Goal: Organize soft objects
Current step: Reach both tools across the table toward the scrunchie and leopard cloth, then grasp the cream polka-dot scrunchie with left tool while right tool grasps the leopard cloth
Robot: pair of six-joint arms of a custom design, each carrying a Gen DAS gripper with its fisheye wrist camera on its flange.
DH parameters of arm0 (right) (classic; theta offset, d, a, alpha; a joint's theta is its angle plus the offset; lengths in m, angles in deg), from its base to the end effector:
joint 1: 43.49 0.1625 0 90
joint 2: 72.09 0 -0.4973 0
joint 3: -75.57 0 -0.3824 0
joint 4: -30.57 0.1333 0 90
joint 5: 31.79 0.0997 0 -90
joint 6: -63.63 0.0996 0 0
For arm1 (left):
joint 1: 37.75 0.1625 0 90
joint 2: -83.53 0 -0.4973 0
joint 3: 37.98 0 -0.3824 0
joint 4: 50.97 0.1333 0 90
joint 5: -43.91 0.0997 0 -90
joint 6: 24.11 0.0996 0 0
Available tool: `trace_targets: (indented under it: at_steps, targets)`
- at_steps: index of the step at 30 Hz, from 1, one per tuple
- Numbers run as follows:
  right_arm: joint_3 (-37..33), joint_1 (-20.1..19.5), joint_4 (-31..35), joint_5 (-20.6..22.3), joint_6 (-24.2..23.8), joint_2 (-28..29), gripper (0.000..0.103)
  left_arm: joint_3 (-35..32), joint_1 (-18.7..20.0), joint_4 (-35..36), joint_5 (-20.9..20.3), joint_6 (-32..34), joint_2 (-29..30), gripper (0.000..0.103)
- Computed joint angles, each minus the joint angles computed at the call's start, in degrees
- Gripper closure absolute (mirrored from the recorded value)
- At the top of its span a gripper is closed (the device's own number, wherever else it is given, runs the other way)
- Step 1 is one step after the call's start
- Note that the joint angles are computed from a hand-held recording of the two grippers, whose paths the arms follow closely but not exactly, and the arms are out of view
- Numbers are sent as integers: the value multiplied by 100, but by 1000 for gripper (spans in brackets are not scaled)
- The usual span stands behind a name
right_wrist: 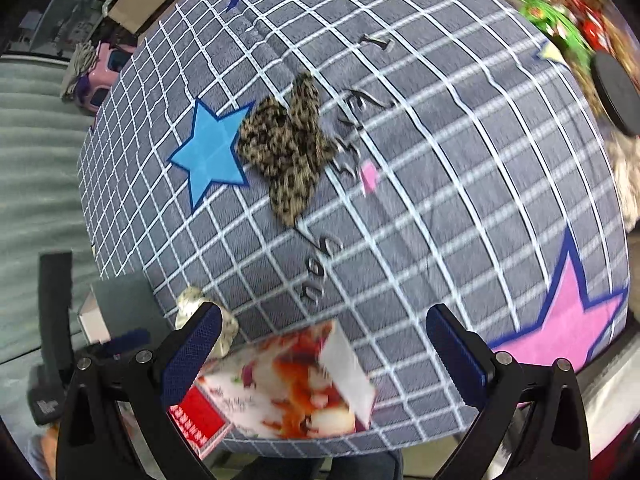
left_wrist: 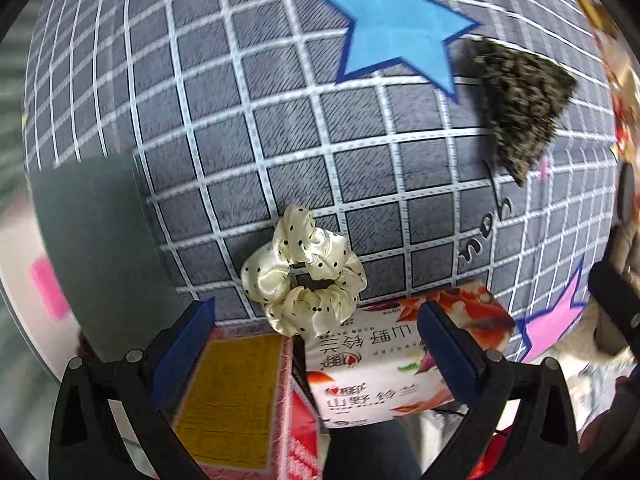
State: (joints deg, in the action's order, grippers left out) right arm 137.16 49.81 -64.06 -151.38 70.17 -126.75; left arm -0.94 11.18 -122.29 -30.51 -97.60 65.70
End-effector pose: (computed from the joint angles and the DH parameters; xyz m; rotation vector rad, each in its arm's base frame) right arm 0.1279 -0.7573 0.4315 -0.0603 -2.6231 0.0070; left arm -0.4406 -0.7492 0.0520 -0.5709 2.3742 0.1718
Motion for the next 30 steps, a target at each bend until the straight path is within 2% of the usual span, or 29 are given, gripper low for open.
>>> trace_targets:
  at_steps: [5, 9, 13, 19, 21, 27, 30]
  targets:
    - [-697, 3, 267, -134, -342, 520, 0, 133, 79, -77, -130, -413, 6, 0]
    - [-1081, 18, 142, -281, -732, 901, 0, 347, 148, -357, -217, -767, -10, 0]
    - [-1314, 46, -33, -619, -1124, 1262, 0, 537, 171, -664, -209, -962, 4, 0]
    - [-1281, 28, -102, -1104, -1405, 1565, 0, 553, 267, -689, -405, -1034, 155, 0]
    - [-1142, 63, -317, -1257, -1570, 1559, 0, 649, 296, -693, -462, -1001, 161, 0]
    - [-821, 161, -652, -1868, -1925, 1580, 0, 1947, 421, -2023, -804, -1125, -390, 0]
    - [-606, 161, -968, -1874, -1934, 1501, 0, 2249, 534, -2379, -1112, -1325, -520, 0]
